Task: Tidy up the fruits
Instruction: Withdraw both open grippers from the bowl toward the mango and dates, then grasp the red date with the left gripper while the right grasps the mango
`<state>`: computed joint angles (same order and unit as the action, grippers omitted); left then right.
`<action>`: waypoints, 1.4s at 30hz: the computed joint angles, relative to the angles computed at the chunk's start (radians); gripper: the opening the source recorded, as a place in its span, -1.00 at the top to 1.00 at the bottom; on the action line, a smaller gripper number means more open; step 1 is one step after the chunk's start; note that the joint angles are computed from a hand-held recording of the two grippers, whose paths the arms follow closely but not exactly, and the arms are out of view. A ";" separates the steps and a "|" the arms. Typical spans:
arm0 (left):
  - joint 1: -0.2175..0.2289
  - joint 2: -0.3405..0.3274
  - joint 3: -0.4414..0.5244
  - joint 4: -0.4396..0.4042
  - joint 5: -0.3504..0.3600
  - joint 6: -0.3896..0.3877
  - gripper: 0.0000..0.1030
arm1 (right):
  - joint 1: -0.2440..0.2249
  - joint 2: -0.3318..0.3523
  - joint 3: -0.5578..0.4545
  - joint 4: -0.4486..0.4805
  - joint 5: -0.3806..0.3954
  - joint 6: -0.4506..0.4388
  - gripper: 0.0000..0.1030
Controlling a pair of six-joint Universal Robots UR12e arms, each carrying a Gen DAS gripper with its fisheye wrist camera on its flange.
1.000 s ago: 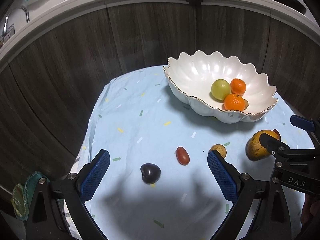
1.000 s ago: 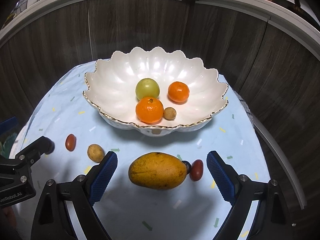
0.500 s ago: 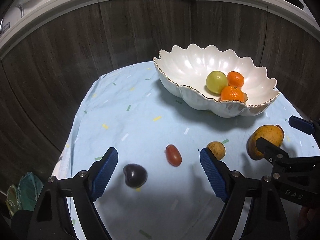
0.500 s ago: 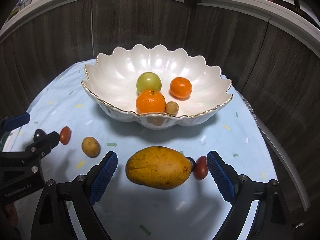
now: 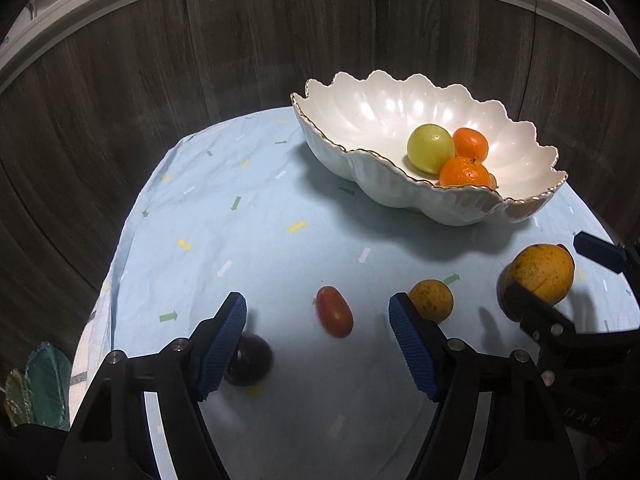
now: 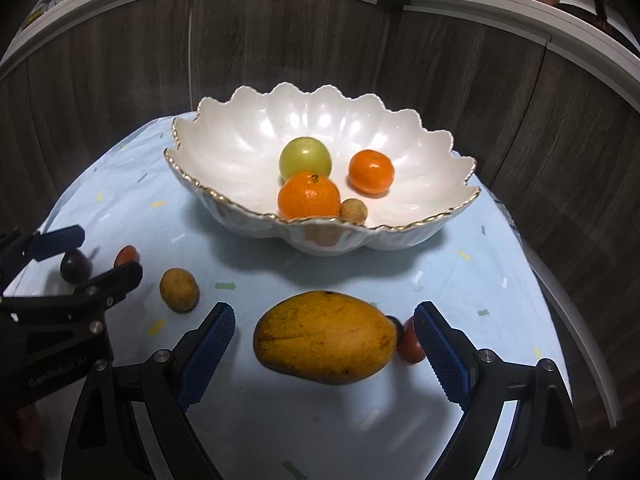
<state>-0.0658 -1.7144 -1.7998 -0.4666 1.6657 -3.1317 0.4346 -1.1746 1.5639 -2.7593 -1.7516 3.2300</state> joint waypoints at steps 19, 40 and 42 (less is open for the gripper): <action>-0.010 -0.017 0.012 -0.002 0.018 0.016 -0.15 | -0.010 0.013 -0.022 0.076 0.046 0.043 -0.78; -0.024 -0.024 0.024 -0.033 0.038 0.046 0.66 | -0.011 0.011 -0.020 0.066 0.041 0.068 -0.51; -0.023 -0.023 0.023 -0.029 0.035 0.048 0.66 | -0.011 0.009 -0.016 0.061 0.044 0.072 -0.50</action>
<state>-0.0891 -1.7377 -1.7772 -0.4958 1.7005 -3.0833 0.4237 -1.1652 1.5476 -2.6985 -1.7080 3.3019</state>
